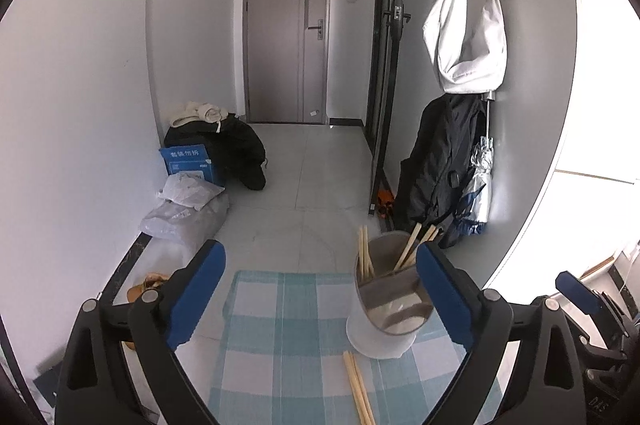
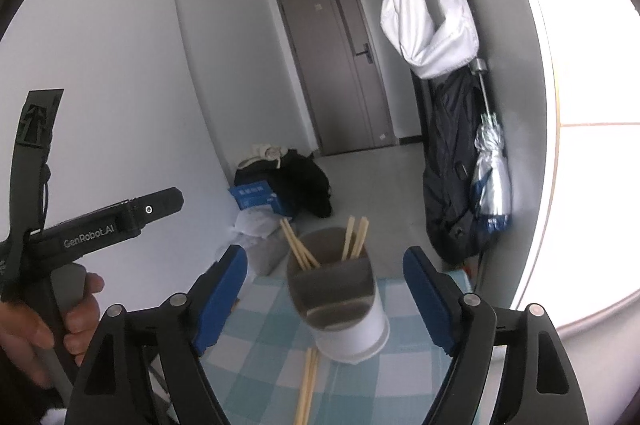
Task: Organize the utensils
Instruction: 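Raise the open right tool and move it back to the loose chopsticks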
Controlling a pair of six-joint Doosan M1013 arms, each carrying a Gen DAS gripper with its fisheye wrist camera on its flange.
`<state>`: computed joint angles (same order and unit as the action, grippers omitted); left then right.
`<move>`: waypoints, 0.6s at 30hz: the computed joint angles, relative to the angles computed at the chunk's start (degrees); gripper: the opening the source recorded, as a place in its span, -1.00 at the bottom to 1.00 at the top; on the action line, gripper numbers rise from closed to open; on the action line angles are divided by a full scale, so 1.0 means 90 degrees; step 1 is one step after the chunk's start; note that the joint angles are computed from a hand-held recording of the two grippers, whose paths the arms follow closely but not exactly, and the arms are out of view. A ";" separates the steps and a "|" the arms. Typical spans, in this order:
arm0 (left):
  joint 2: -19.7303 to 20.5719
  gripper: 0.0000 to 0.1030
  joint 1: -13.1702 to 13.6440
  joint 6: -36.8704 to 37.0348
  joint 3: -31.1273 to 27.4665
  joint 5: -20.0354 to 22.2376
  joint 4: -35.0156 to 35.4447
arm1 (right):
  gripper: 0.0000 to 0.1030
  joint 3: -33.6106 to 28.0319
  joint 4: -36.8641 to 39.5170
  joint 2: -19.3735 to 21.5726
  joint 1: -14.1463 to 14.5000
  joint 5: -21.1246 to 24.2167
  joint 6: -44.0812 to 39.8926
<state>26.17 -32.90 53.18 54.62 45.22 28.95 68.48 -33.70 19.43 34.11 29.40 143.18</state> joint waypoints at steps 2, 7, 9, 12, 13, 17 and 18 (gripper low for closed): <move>-0.0086 0.82 -0.0013 -0.0165 0.0216 -0.0115 0.0069 | 0.57 0.0108 -0.0091 -0.0027 0.0040 0.0044 0.0110; -0.0196 0.82 -0.0007 -0.0554 0.0706 -0.0393 0.0145 | 0.57 0.0282 -0.0199 -0.0033 0.0113 0.0185 0.0180; -0.0198 0.82 0.0000 -0.0618 0.0840 -0.0429 0.0109 | 0.57 0.0349 -0.0168 -0.0030 0.0130 0.0231 0.0178; -0.0201 0.82 0.0021 -0.0805 0.1047 -0.0455 0.0113 | 0.57 0.0441 -0.0035 -0.0007 0.0146 0.0336 0.0126; -0.0198 0.82 0.0042 -0.0792 0.1086 -0.0456 0.0020 | 0.57 0.0456 0.0048 0.0014 0.0152 0.0413 0.0066; -0.0138 0.82 0.0147 -0.0890 0.1198 -0.0391 -0.0316 | 0.57 0.0457 0.0454 0.0131 0.0141 0.0663 -0.0183; -0.0112 0.82 0.0174 -0.0993 0.1231 -0.0365 -0.0345 | 0.57 0.0432 0.0639 0.0175 0.0125 0.0737 -0.0326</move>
<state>25.16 -31.34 44.24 65.69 41.93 25.85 72.37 -27.95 21.00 35.24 36.04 140.25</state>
